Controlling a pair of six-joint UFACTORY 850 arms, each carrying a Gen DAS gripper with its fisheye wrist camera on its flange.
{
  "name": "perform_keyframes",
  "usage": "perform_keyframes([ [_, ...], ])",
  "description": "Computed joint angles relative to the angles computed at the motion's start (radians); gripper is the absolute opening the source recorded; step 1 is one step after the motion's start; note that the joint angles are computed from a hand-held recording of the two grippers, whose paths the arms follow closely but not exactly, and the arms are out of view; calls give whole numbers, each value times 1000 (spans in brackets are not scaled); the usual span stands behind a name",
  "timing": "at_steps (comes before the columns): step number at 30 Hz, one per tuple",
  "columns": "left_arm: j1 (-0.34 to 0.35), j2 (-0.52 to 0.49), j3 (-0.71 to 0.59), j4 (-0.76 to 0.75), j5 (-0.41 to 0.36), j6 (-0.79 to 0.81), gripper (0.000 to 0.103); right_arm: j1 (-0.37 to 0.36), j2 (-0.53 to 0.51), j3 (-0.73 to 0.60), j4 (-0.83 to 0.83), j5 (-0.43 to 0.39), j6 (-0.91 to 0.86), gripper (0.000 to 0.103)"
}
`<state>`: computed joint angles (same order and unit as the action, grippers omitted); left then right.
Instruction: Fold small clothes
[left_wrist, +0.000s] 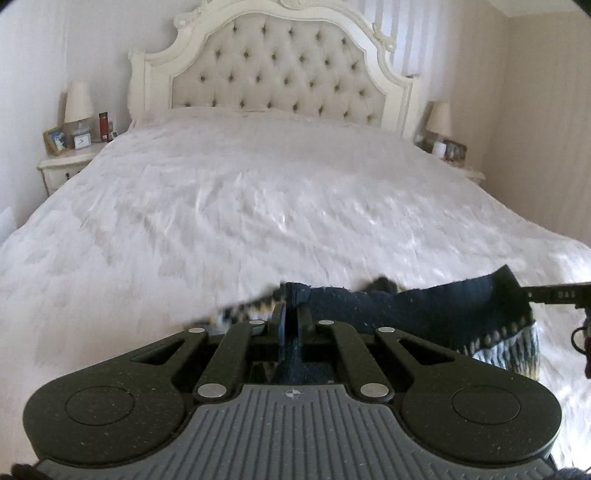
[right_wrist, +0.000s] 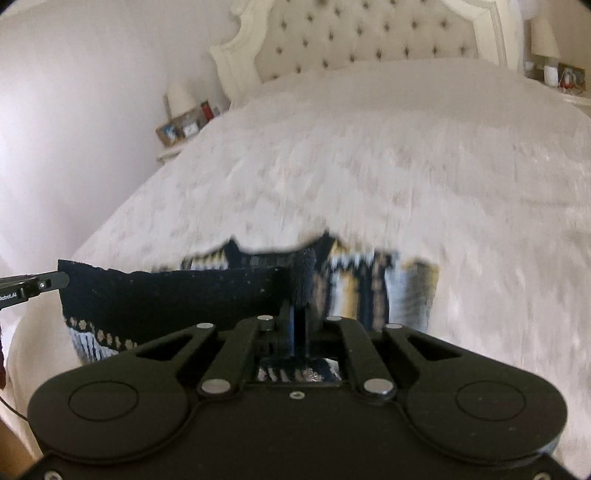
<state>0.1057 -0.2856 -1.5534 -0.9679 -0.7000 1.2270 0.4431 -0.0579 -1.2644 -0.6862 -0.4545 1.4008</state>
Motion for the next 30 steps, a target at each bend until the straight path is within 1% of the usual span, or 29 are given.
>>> perform_keyframes([
  [4, -54, -144, -161, 79, 31, -98, 5, -72, -102, -85, 66, 25, -93, 12],
  [6, -77, -223, -249, 158, 28, -196, 5, -100, -157, -126, 119, 30, -149, 12],
  [8, -90, -280, -309, 230, 20, -279, 5, -126, -210, -164, 181, 30, -207, 12],
  [12, -118, -388, -421, 422, 21, -465, 5, -162, -306, -238, 324, -11, -382, 12],
  [15, -130, -487, -549, 597, -38, -659, 6, -174, -357, -275, 390, -56, -468, 13],
  [17, -129, -528, -601, 666, -56, -745, 6, -180, -372, -276, 411, -73, -481, 20],
  [19, -123, -551, -636, 698, -88, -789, 8, -182, -375, -269, 400, -82, -455, 24],
  [20, -120, -556, -647, 706, -103, -799, 8, -185, -378, -267, 398, -81, -449, 35],
  [21, -118, -552, -643, 709, -101, -799, 10, -185, -375, -261, 386, -82, -434, 42],
  [22, -116, -537, -624, 714, -91, -795, 23, -182, -368, -251, 358, -86, -406, 56],
  [23, -115, -522, -605, 716, -82, -791, 31, -180, -363, -246, 340, -86, -385, 68],
  [24, -113, -505, -586, 706, -76, -778, 37, -179, -350, -232, 324, -77, -360, 71],
  [26, -109, -461, -535, 669, -70, -744, 38, -173, -317, -202, 274, -69, -286, 71],
  [27, -108, -444, -515, 655, -74, -730, 43, -168, -300, -188, 252, -71, -254, 73],
  [28, -110, -428, -497, 639, -85, -715, 47, -165, -293, -189, 243, -72, -237, 77],
  [30, -107, -378, -430, 592, -110, -670, 49, -155, -259, -157, 237, -52, -213, 77],
])
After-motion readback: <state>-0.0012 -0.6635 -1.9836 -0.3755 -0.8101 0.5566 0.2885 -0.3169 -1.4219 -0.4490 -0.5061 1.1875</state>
